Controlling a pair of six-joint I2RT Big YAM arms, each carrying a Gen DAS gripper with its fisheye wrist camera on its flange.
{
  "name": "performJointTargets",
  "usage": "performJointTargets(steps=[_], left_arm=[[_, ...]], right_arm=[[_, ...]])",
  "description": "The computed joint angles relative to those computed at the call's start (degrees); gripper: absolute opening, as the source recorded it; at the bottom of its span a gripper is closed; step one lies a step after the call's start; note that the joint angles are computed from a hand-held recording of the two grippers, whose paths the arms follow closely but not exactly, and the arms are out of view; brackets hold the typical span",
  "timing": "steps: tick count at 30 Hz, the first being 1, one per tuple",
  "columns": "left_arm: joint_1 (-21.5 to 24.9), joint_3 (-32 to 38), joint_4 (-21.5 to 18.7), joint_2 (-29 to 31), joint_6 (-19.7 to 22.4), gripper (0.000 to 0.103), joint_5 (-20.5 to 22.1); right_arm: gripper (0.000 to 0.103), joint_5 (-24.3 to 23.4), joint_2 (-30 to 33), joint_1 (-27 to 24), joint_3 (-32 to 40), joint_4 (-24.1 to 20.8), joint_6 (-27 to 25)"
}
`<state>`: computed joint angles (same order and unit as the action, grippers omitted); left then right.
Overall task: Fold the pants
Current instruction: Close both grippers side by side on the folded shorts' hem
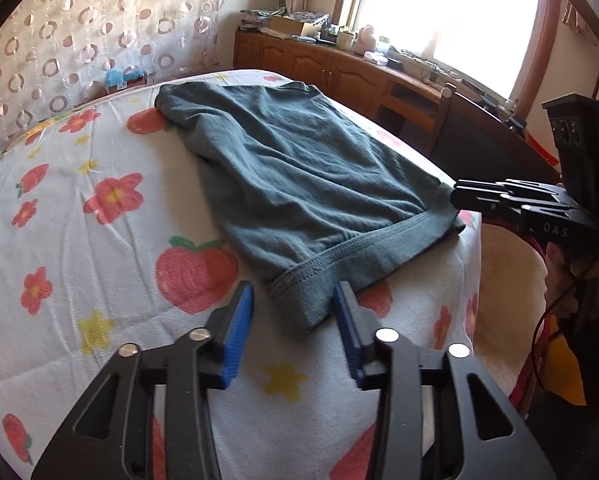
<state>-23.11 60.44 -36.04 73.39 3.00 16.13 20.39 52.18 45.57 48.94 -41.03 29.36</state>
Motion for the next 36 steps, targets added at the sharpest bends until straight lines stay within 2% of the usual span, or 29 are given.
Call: performJointTargets(steps=[1,3,12,13,14,15,20,24,29,36], left_arm=[[0.00,-0.01,0.07,0.02,-0.08,0.032,0.26],[-0.06,-0.01,0.23,-0.02,-0.33,0.024,0.40],[0.03,0.12,0.18,-0.20,-0.42,0.023,0.19],[0.02,0.13,0.13,-0.08,-0.35,0.023,0.11],[0.00,0.12,0.09,0.04,-0.35,0.023,0.00],[0.00,0.19,0.07,0.20,-0.38,0.023,-0.09],[0.00,-0.05,0.41,0.15,-0.69,0.023,0.01],[-0.04,-0.55,1.24,-0.09,-1.16,0.024,-0.20],[0.20,-0.80,1.83,-0.13,-2.05,0.025,0.18],[0.16,-0.74,2.22,-0.61,-3.72,0.026,-0.11]], right_arm=[[0.014,0.04,-0.32,0.28,-0.16,0.29,0.09],[0.011,0.38,-1.05,0.81,-0.44,0.50,0.00],[0.010,1.95,-0.20,2.33,-0.67,-1.71,2.16],[0.015,2.26,0.15,2.43,-0.47,-1.96,2.49],[0.028,3.58,0.80,3.00,-0.08,-2.52,2.42],[0.035,5.15,1.31,3.65,0.28,-2.93,2.18],[0.044,5.48,2.93,3.30,0.91,-3.04,2.48],[0.044,2.41,3.20,1.79,0.32,-2.07,4.41],[0.044,3.66,3.67,3.26,0.71,-2.27,2.34],[0.044,2.16,2.57,2.21,-0.34,-1.00,2.25]])
